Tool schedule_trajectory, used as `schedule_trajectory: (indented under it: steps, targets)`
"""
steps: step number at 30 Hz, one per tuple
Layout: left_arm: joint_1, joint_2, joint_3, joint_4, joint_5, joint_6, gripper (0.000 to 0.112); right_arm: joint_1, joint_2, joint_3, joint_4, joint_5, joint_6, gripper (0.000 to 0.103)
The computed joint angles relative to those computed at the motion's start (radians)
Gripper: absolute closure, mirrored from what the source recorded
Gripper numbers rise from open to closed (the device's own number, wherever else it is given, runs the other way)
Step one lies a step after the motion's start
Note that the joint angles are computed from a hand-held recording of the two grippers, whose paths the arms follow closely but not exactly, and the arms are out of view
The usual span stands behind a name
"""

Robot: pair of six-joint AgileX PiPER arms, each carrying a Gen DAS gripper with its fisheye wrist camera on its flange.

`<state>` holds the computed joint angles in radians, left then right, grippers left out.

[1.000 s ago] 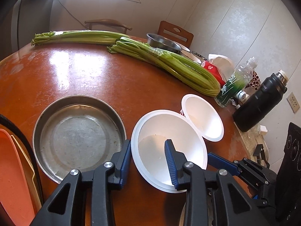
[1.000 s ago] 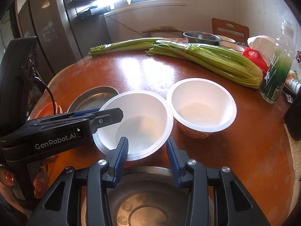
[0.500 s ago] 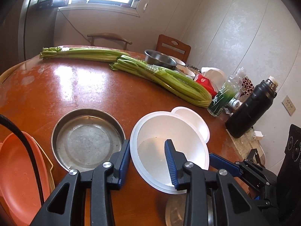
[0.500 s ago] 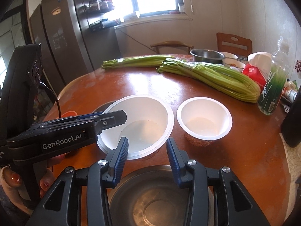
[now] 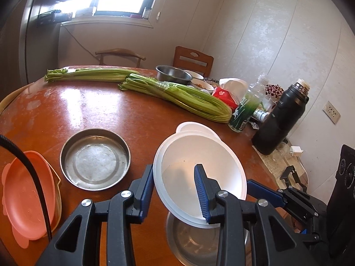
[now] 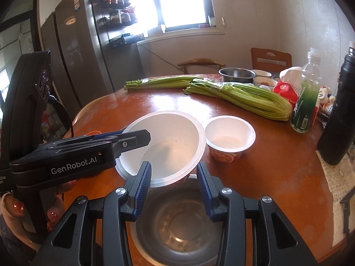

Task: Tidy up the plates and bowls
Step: 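Lift the white noodle bowl and carry it over the steel bowl, then lower the white bowl into the steel bowl and open the left tool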

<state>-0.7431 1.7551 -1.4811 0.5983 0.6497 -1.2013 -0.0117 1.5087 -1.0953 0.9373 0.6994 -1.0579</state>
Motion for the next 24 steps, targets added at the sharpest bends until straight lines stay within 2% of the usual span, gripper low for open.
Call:
schedule_trajectory:
  steps: [11,24]
  targets:
    - [-0.088,0.032,0.001,0.045,0.039,-0.043,0.076,-0.082,-0.081,0.129,0.041,0.011,-0.085,0.058]
    - [-0.114,0.063,0.029,0.018,0.011,-0.041,0.076,-0.114,-0.106,0.236,0.049,-0.007,-0.136,0.058]
